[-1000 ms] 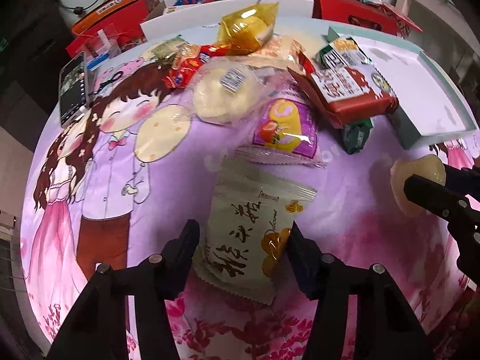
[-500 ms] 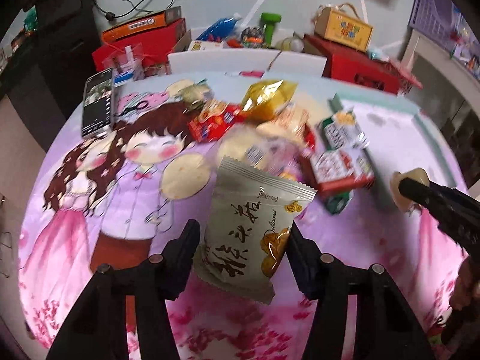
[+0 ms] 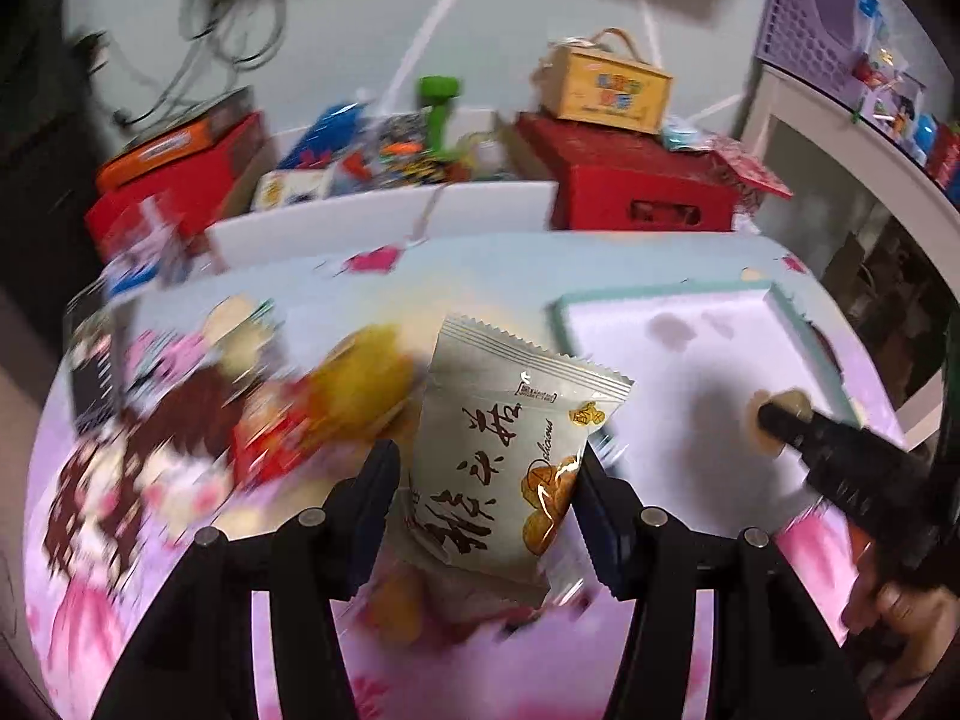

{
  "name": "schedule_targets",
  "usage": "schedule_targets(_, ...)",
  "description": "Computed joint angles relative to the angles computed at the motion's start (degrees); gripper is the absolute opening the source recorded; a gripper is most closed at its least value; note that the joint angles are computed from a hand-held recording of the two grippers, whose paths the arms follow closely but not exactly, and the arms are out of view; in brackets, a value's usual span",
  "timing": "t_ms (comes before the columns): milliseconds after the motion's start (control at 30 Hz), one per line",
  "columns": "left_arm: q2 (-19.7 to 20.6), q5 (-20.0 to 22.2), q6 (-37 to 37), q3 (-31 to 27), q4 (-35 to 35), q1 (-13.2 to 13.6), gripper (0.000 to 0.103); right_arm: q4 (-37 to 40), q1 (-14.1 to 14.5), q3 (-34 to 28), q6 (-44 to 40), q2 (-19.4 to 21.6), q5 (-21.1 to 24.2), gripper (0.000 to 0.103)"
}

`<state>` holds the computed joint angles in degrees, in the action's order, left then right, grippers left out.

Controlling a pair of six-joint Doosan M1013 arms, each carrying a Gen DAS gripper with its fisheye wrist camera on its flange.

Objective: Organize snacks
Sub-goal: 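Carry the yellow pastry and cream packet with both tools over the white tray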

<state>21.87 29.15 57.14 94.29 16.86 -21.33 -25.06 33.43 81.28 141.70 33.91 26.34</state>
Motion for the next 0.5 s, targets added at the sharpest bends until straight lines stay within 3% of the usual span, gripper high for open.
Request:
schedule_targets(200, 6.22, 2.42, 12.41, -8.53, -10.41, -1.23, 0.059, -5.03, -1.92, -0.01, 7.92, 0.47, 3.62, 0.039)
schedule_targets(500, 13.96, 9.11, 17.11, -18.1, -14.97, -2.72, 0.06, -6.23, -3.96, 2.1, 13.09, -0.06, 4.9, 0.039)
